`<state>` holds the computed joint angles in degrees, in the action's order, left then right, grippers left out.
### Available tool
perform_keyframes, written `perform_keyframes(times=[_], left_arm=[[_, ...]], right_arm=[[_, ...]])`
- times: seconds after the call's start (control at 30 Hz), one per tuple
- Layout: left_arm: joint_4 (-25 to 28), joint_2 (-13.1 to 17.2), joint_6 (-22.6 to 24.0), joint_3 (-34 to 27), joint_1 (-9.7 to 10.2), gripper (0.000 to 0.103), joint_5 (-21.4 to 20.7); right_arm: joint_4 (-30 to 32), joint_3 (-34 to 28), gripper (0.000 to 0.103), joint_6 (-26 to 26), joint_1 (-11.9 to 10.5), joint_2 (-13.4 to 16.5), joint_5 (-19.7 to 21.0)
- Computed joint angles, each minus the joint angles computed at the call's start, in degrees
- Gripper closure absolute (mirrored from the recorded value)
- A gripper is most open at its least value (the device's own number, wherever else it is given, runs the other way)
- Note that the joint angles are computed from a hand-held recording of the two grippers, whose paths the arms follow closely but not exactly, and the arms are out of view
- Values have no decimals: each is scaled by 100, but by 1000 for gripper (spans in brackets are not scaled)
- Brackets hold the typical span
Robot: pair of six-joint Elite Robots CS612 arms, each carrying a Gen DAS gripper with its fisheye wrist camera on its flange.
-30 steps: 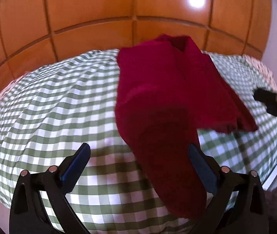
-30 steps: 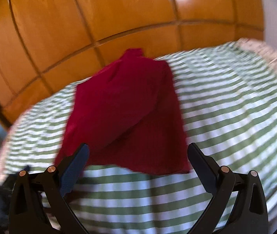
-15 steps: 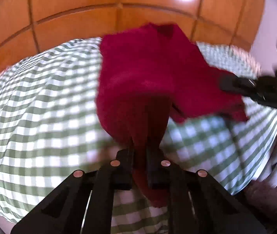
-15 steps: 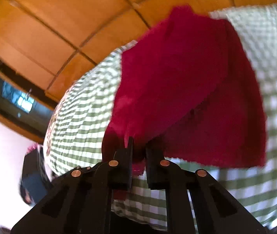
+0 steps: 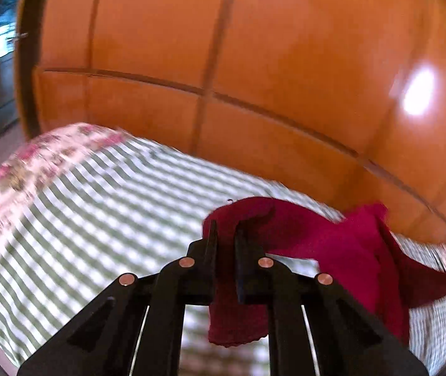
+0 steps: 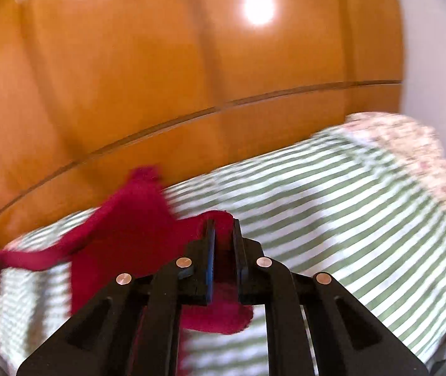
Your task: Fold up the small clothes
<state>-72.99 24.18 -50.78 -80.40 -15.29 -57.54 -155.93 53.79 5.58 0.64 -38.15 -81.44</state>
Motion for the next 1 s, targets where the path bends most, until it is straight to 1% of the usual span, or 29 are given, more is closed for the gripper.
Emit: perform_keyframes(times=[0.03,0.07,0.1,0.13,0.17,0.2,0.23,0.27,0.3,0.33,0.37,0.4,0.43,0.47,0.5,0.53,0.6,0.63,0.67,0.7,0.77,0.8,0.83,0.87,0.9,0.93,0.97,1.0], left_arm=[[26,-89,-103,159,71,95,48],[13,-162,-147,313,125,95,73],[32,-250,-234,491,182,93,137],[85,-346,-411,679,235,86,215],[150,-386,-597,746,263,76,295],[212,-401,-761,763,265,43,386],[160,-368,-908,726,252,29,519],[36,-302,-950,639,231,29,570],[-34,-251,-931,577,218,29,497],[-115,-180,-822,485,201,32,272],[-180,-105,-686,401,173,34,53],[-262,-39,-574,340,150,37,-116],[-375,65,-448,219,101,38,-403],[-512,184,-305,102,65,38,-799],[-633,277,-188,20,32,39,-1166],[-802,412,-88,-74,-5,39,-1632],[-942,573,-13,-123,-84,40,-2364],[-1054,663,-32,-110,-130,40,-2791],[-1144,709,-67,-86,-148,41,-3019],[-1260,762,-153,-47,-173,42,-3292],[-1615,843,-426,48,-208,42,-3765],[-1874,878,-584,110,-218,42,-4005],[-2042,889,-691,156,-235,42,-4126],[-2224,900,-755,230,-243,42,-4228],[-2319,891,-793,282,-269,45,-4268],[-2408,884,-804,354,-283,57,-4346],[-2408,849,-772,442,-303,66,-4429],[-2354,781,-767,505,-321,88,-4461]], right_arm=[[211,-369,94,104,-13,200,-331],[334,-609,94,156,-12,353,-521],[607,-1030,94,260,-26,580,-760],[832,-1423,94,346,-35,799,-895],[1022,-1758,94,446,-54,994,-1000],[1119,-1908,94,453,-84,1070,-1029],[1190,-2039,88,453,-90,1158,-1103],[1211,-2166,61,453,-96,1252,-1101],[1156,-2053,29,592,-94,1215,-1191],[952,-1939,21,601,-112,1195,-1143],[735,-1584,20,526,-104,1048,-1114],[756,-1444,20,416,-102,974,-976],[727,-1138,20,305,-109,830,-739],[753,-974,20,236,-114,750,-529],[718,-571,20,116,-122,561,-165],[737,-229,20,-12,-128,400,213],[964,349,20,-289,-131,134,999],[1177,577,23,-433,-126,33,1388],[1348,703,28,-525,-119,-20,1646],[1595,848,30,-619,-107,-72,1972],[1836,1046,39,-717,-66,-129,2324],[1745,1141,40,-677,-42,-159,2371],[1672,1209,40,-646,-28,-182,2428],[1713,1230,45,-676,-17,-191,2556],[1780,1222,50,-707,-7,-187,2624],[1835,1211,56,-740,8,-184,2656],[1894,1184,65,-797,30,-171,2656],[1964,1163,71,-870,50,-168,2629]])
